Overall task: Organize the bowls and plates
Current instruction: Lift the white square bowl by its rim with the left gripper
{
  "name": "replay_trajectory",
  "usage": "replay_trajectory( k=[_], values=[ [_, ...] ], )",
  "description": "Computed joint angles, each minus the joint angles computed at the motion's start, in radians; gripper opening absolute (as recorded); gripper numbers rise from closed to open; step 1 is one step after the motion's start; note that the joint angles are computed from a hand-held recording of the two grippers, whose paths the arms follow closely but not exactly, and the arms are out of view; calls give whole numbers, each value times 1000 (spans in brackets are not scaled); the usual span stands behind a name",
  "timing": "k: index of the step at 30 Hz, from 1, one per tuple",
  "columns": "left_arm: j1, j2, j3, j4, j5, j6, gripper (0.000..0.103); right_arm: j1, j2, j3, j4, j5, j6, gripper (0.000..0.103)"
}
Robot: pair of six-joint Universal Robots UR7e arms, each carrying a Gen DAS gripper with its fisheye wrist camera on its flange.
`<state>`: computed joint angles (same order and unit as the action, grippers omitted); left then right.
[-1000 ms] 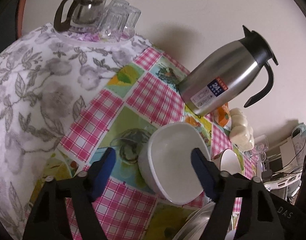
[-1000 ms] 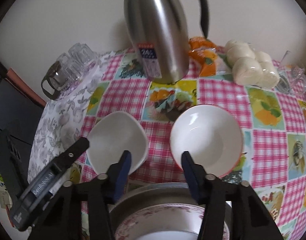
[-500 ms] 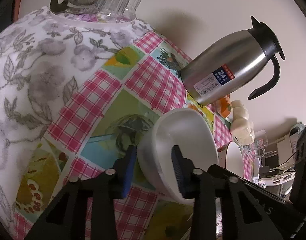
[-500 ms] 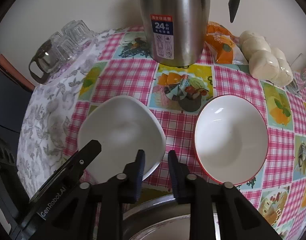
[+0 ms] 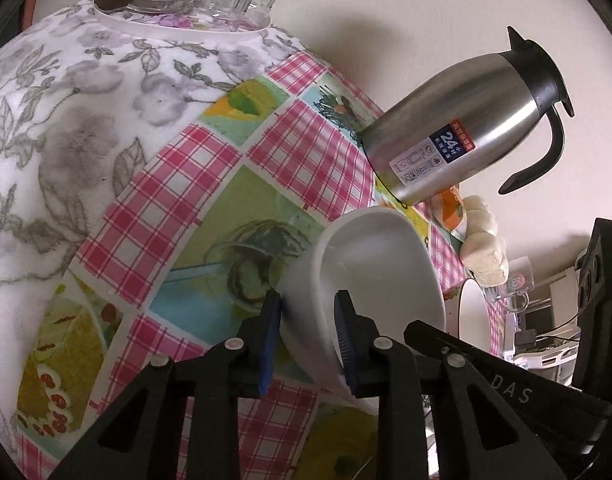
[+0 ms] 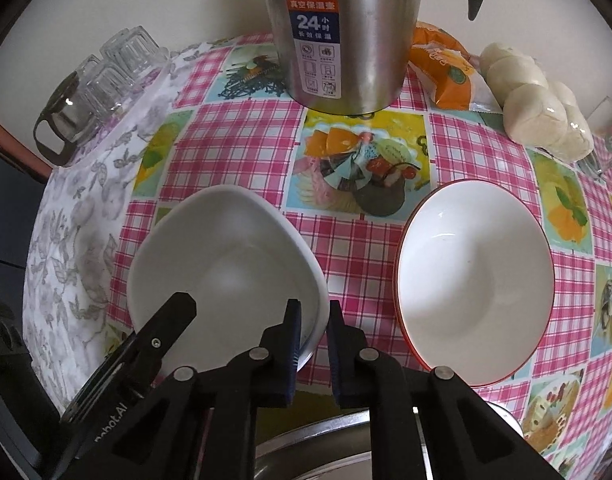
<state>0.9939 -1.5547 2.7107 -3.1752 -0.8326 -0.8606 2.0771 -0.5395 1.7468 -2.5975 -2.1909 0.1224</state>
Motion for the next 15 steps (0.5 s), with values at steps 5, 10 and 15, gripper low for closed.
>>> replay_trajectory(
  k=[5,10,15],
  values=[
    [-1,-1,8,-18,0,10,26,2,-6,9,-5,5,0,14],
    [-8,-28,21,-7,-2,3,23,9,-20,24,-24,23,-13,14],
    [-65,-83,29,72,42,-24,23,15,-45,48,-39,37,-13,14]
  ],
)
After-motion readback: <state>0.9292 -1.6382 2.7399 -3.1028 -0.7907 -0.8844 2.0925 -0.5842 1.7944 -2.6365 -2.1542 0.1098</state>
